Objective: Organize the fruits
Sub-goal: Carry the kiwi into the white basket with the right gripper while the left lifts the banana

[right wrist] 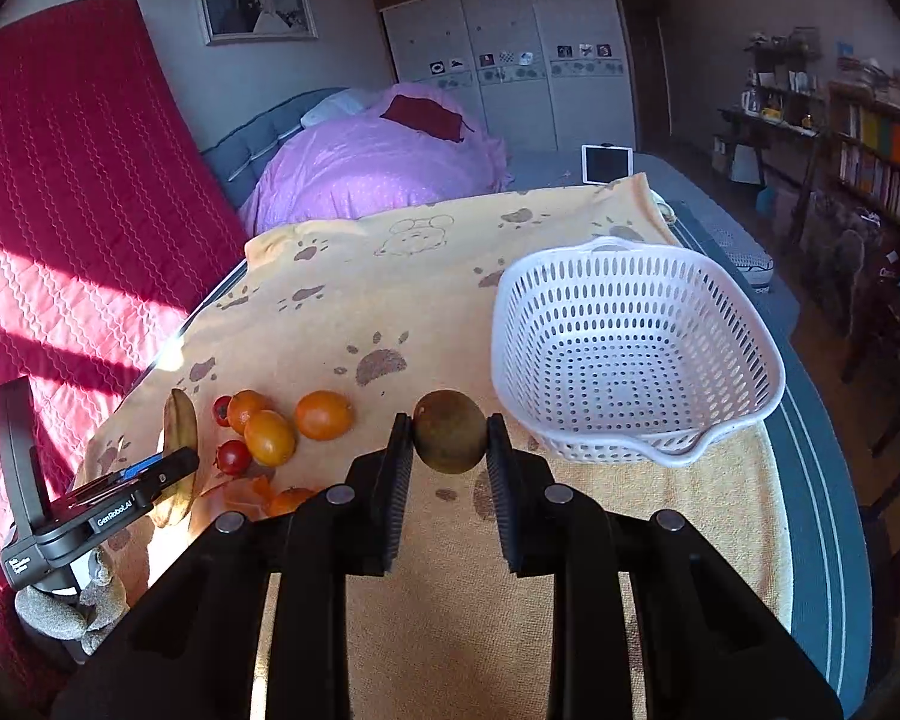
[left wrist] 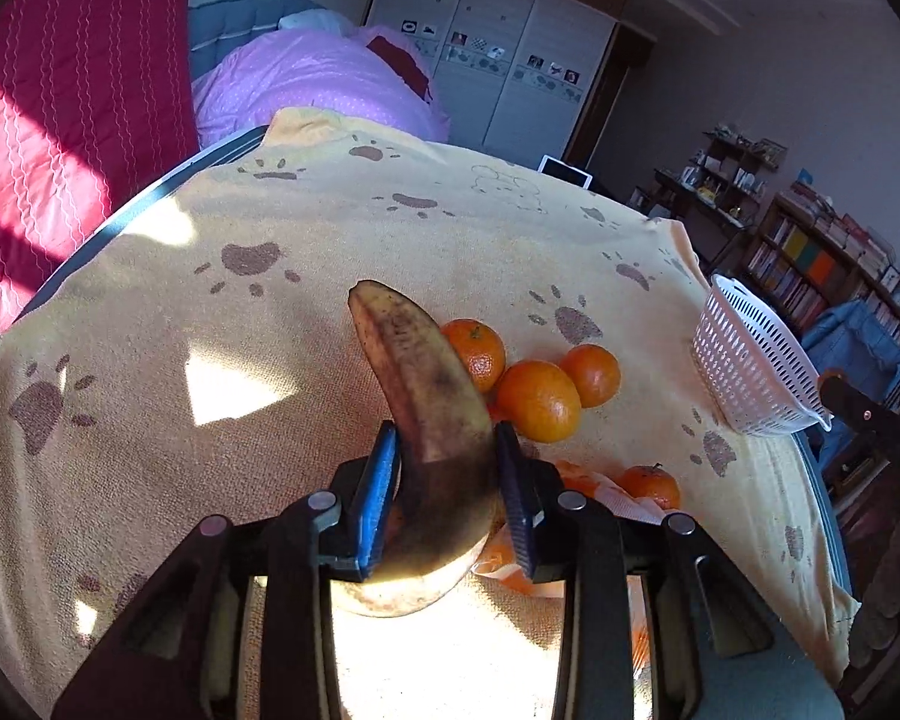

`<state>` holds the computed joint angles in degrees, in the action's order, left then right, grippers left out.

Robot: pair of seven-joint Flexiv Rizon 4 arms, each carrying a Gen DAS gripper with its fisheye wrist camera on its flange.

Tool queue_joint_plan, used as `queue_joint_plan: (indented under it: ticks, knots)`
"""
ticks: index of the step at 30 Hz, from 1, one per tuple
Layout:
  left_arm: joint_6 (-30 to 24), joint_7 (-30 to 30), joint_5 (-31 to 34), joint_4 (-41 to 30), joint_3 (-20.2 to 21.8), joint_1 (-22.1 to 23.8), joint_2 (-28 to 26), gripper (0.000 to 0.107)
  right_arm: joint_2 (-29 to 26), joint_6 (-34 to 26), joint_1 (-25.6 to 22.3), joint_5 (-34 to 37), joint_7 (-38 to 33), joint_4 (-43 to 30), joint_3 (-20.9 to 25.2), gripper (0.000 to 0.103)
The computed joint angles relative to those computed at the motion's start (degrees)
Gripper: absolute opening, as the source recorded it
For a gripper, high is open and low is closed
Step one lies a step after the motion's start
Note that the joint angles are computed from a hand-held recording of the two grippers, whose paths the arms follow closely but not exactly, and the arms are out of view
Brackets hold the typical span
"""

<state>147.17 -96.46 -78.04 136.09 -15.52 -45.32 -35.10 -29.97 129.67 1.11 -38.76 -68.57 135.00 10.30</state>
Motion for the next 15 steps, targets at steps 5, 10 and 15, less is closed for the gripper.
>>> queue_joint_plan:
  ticks: [5,10,15]
  knots:
    - [1.4,-2.7,2.8,1.0,0.7,-0.1,0.2,0.032,-3.1,-2.5,-0.1,3.4,3.1,-5.8,-0.9,0.026]
    - [2.3,-2.8,3.2,0.9,0.8,-0.4,0.3,0.031,-5.7,-1.8,-0.1,8.1,5.7,-8.6,-1.3,0.06]
    - [4.2,-1.3,3.4,0.5,1.0,-1.0,1.3,0.025,-6.5,3.4,4.6,19.0,2.5,-7.9,-4.2,0.06]
